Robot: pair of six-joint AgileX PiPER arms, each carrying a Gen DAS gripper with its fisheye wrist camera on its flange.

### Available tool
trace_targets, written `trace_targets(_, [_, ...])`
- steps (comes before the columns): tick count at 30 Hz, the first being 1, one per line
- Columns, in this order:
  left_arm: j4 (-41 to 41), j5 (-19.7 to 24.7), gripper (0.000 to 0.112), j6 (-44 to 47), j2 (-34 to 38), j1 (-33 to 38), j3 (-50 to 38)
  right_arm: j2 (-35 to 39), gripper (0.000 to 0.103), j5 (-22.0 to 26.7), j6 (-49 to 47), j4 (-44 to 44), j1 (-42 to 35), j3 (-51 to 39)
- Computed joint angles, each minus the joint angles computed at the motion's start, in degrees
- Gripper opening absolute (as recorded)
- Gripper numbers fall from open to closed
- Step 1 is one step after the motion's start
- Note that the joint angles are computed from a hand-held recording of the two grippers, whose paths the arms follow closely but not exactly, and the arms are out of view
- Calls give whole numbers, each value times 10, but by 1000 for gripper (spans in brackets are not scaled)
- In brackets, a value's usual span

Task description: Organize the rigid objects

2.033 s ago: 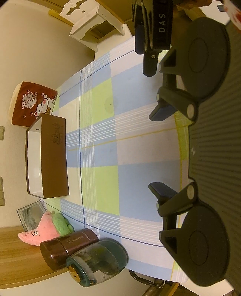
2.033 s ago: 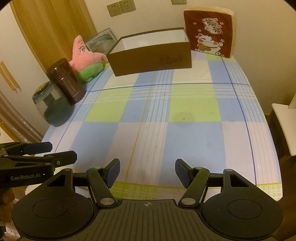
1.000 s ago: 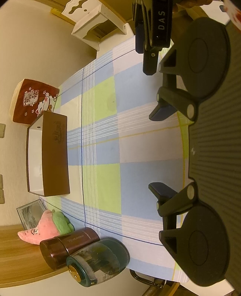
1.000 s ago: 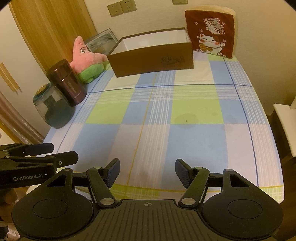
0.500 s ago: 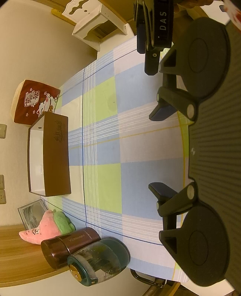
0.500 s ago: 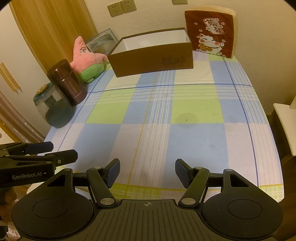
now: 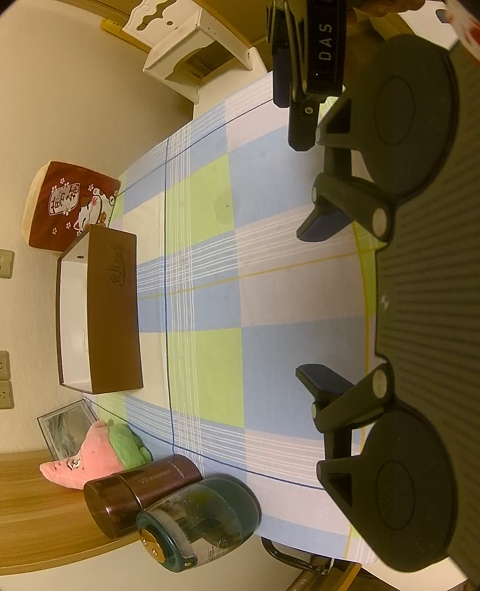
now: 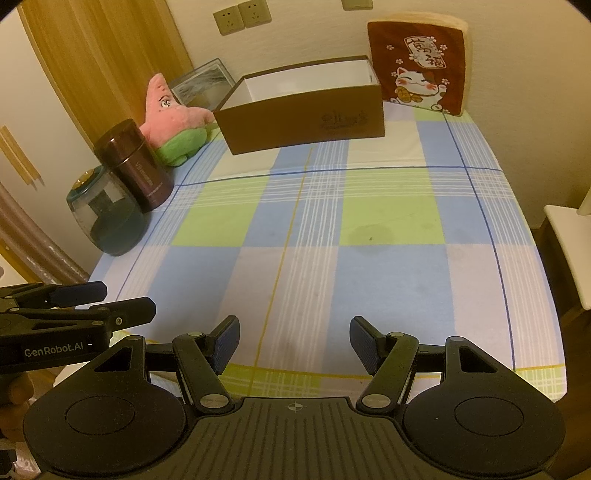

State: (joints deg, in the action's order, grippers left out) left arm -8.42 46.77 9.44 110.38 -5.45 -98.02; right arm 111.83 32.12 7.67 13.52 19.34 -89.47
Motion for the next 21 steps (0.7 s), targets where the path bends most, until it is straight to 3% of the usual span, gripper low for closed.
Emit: trace_targets(21, [2,1,71,-3,1,-1,-3,2,66,1,1,-1,0,-3])
